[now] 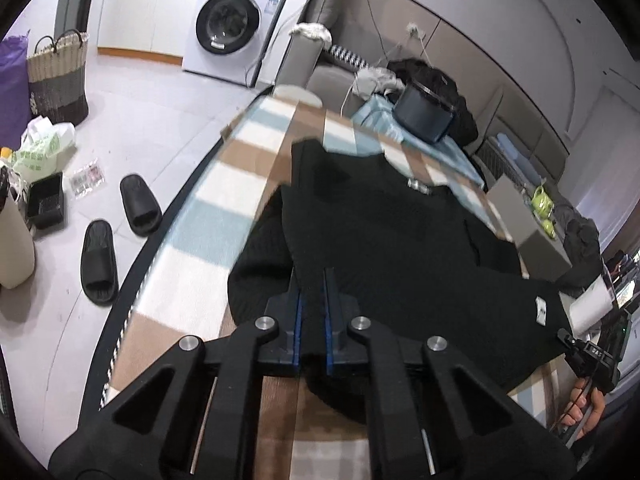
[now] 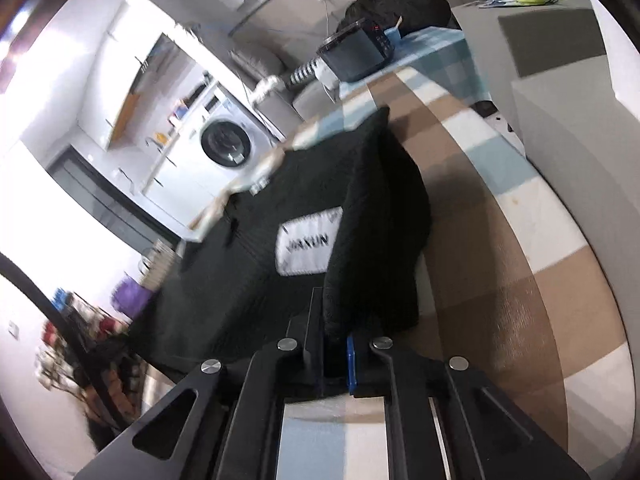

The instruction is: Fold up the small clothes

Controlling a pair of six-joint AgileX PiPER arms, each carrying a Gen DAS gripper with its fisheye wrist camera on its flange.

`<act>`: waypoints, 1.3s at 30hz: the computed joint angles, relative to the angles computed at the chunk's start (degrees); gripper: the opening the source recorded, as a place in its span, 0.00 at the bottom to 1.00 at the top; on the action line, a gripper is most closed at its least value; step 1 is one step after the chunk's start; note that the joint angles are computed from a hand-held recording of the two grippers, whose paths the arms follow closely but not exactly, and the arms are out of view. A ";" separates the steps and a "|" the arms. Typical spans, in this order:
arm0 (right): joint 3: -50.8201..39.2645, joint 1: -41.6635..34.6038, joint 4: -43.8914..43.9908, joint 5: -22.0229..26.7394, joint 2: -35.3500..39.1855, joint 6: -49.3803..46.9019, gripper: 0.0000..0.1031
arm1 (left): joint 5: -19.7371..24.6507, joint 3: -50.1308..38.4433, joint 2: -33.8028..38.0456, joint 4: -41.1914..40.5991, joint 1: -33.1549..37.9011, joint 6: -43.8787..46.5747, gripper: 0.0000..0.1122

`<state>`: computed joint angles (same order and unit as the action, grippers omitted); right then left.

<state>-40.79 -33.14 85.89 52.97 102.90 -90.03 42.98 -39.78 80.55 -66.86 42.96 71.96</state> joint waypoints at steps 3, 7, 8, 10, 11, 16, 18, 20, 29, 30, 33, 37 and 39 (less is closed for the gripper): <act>-2.70 -1.48 -0.79 4.58 -0.62 3.52 0.06 | 2.68 -3.32 0.57 -0.59 0.59 -1.80 0.04; -7.68 -1.10 1.05 8.23 0.53 9.38 0.06 | 2.89 -7.78 1.29 -1.46 -1.15 -4.17 0.04; -9.49 -0.45 1.98 8.70 1.33 11.31 0.06 | 2.46 -9.13 1.53 -1.87 -1.96 -4.86 0.04; -12.19 1.05 3.43 7.88 1.90 13.83 0.06 | 1.63 -11.68 2.81 -2.28 -3.35 -6.19 0.04; -13.56 1.82 4.60 7.56 2.48 14.57 0.06 | 1.56 -14.01 4.22 -2.46 -4.04 -7.76 0.04; -24.65 6.43 6.53 1.20 7.60 23.28 0.06 | -0.81 -24.84 12.82 -1.84 -7.68 -13.55 0.04; -32.11 8.60 5.49 -1.92 12.01 28.42 0.06 | -4.32 -31.62 18.38 1.16 -10.71 -17.89 0.05; -39.83 10.68 2.64 -4.64 16.59 34.53 0.06 | -6.13 -39.80 24.94 6.37 -13.53 -24.42 0.05; -74.14 17.67 -32.63 -13.66 35.66 72.80 0.42 | -4.16 -69.12 47.01 33.00 -19.61 -55.31 0.45; -71.98 17.31 -31.78 -14.16 34.60 70.47 0.42 | -4.65 -67.20 46.51 29.55 -18.85 -51.84 0.49; -66.65 16.63 -31.55 -13.99 31.57 65.95 0.47 | -5.42 -61.75 44.37 26.73 -17.74 -46.70 0.51; -56.21 16.24 -30.64 -13.23 25.62 56.03 0.52 | -5.51 -48.47 37.48 21.82 -16.40 -35.71 0.51; -47.09 15.94 -27.59 -13.79 20.83 47.79 0.57 | -6.55 -40.99 33.19 20.19 -15.73 -31.45 0.51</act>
